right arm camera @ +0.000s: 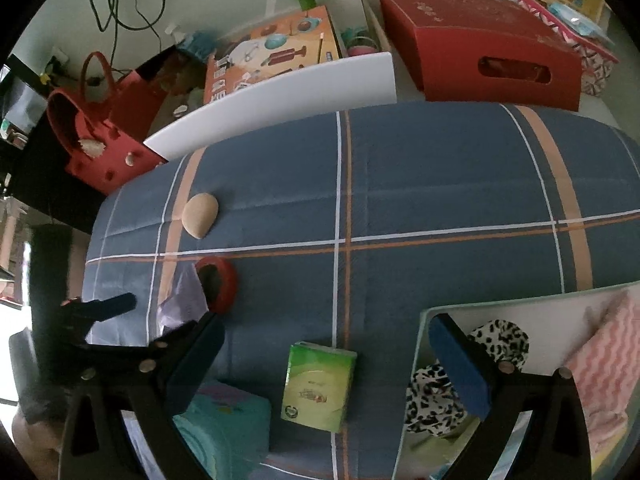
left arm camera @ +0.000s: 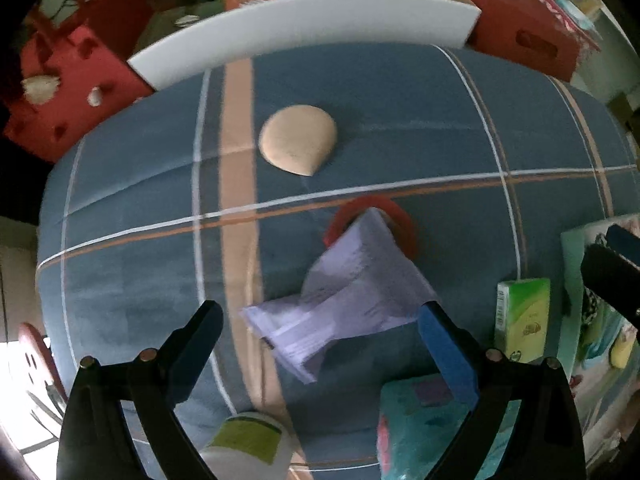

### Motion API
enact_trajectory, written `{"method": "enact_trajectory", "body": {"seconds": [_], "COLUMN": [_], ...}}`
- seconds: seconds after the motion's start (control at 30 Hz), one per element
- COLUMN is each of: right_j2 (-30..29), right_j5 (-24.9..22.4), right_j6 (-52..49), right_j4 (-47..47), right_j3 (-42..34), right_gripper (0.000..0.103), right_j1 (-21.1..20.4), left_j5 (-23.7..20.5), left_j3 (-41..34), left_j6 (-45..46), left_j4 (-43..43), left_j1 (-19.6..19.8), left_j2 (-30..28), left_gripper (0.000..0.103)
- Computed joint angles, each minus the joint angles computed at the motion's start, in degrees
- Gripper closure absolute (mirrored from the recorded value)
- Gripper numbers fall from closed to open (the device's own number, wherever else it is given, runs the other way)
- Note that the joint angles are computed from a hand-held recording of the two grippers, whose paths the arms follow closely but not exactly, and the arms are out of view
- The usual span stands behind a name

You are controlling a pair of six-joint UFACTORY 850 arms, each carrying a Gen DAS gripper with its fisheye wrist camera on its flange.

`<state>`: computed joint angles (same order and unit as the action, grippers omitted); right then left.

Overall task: Organize soft objects
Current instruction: 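Reach the left tool to the lavender packet and close on it, then grasp the red tape ring with the right tool while the left tool holds the lavender packet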

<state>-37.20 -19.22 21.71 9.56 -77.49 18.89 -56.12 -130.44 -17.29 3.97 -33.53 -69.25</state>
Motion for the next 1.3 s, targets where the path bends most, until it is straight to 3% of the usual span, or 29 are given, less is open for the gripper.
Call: {"method": "enact_trajectory", "body": {"seconds": [0.17,0.27,0.33,0.6,1.03,1.3], "right_j2": [-0.37,-0.81,-1.17,-2.94,-9.11,-15.72], "right_j5": [-0.45,-0.78,-1.11,-2.90,-8.15,-13.62], "right_j6": [-3.54,-5.03,-4.88,-5.26,-9.35,-9.52], "right_j4": [2.66,4.16,3.99,3.51,4.82,2.54], "right_j3": [-0.42,-0.82,-1.23,-3.57,-12.53,-22.40], "right_gripper": [0.000,0.000,0.000,0.000,0.000,0.000], "right_j1": [-0.25,-0.29,-0.32,0.13,2.32,4.43], "left_j5": [-1.57,-0.96,-1.51,1.03,14.57,21.13], "left_j3": [-3.74,-4.34,-5.30,-2.76,15.71,24.82], "left_j6": [0.18,-0.06,0.81,4.15,6.17,6.58], "left_j4": [0.13,0.11,-1.87,-9.42,-18.85,-24.13], "left_j1": [-0.23,-0.26,0.03,1.58,6.91,10.32], "left_j2": [-2.62,-3.04,-3.68,-2.34,9.85,15.84], "left_gripper": [0.005,0.013,0.030,0.064,0.083,0.085]}}
